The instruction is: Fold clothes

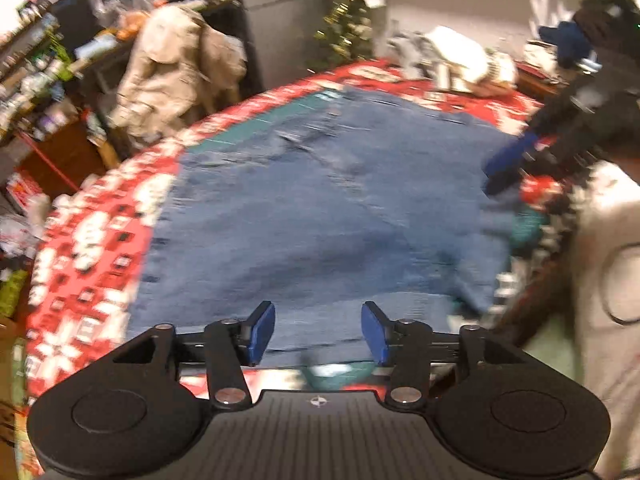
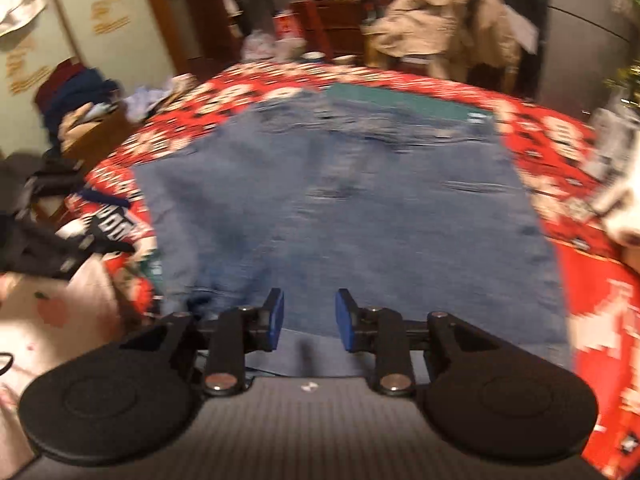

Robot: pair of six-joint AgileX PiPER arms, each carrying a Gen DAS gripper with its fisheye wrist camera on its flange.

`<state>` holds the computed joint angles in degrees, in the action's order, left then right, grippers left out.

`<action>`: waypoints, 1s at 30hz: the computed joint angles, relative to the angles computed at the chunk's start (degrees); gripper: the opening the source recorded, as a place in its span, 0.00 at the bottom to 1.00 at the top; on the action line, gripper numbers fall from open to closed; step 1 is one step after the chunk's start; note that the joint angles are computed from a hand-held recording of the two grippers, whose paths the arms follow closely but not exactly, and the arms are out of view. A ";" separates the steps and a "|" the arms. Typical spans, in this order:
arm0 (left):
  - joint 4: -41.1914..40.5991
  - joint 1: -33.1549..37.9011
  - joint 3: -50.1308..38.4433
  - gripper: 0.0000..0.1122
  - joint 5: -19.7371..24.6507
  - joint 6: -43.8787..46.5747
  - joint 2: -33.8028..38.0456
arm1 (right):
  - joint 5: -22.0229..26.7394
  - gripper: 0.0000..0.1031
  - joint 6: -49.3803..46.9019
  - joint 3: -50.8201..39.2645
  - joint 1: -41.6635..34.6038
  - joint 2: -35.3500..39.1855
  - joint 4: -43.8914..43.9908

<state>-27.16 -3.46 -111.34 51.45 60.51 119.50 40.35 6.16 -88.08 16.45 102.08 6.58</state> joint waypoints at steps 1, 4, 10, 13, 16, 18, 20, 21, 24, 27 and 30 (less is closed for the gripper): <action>-0.09 0.55 -0.42 0.53 -1.27 1.70 0.50 | -0.18 0.30 -0.26 -1.07 1.07 1.03 0.55; 2.51 2.03 -9.61 0.53 3.41 2.92 5.65 | -0.31 0.30 -1.05 -5.18 4.20 4.38 1.60; 4.03 4.86 -26.00 0.53 12.86 4.14 15.05 | 1.83 0.30 -0.49 -15.22 8.76 12.41 0.31; 5.31 5.22 -17.14 0.53 3.00 11.28 11.71 | 3.62 0.30 1.22 -20.87 10.42 16.56 -1.29; 7.58 4.98 -8.46 0.48 -8.31 20.06 9.13 | 4.19 0.30 2.13 -24.49 11.04 19.37 -0.38; 10.66 4.83 -7.25 0.33 -11.33 22.53 9.71 | 4.92 0.30 2.60 -26.62 11.10 20.91 0.28; 11.03 4.98 -6.61 0.32 -13.26 25.27 10.46 | 5.76 0.30 3.08 -28.48 11.14 22.23 0.55; 10.36 5.27 -5.82 0.32 -14.67 27.19 10.49 | 6.10 0.30 3.45 -28.76 11.28 22.53 0.21; 6.25 5.36 -1.03 0.30 -22.77 35.37 9.81 | 7.40 0.30 4.14 -29.31 11.80 23.14 -1.71; -3.67 5.65 2.76 0.22 -29.28 46.06 9.24 | 8.18 0.30 5.92 -29.04 13.63 23.22 -6.92; -5.99 6.50 -0.10 0.07 -26.84 45.22 10.49 | 8.03 0.30 6.99 -29.10 15.19 23.56 -11.16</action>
<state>-33.15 3.04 -111.45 24.61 105.73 130.00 48.38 13.15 -117.18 31.64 125.65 -4.59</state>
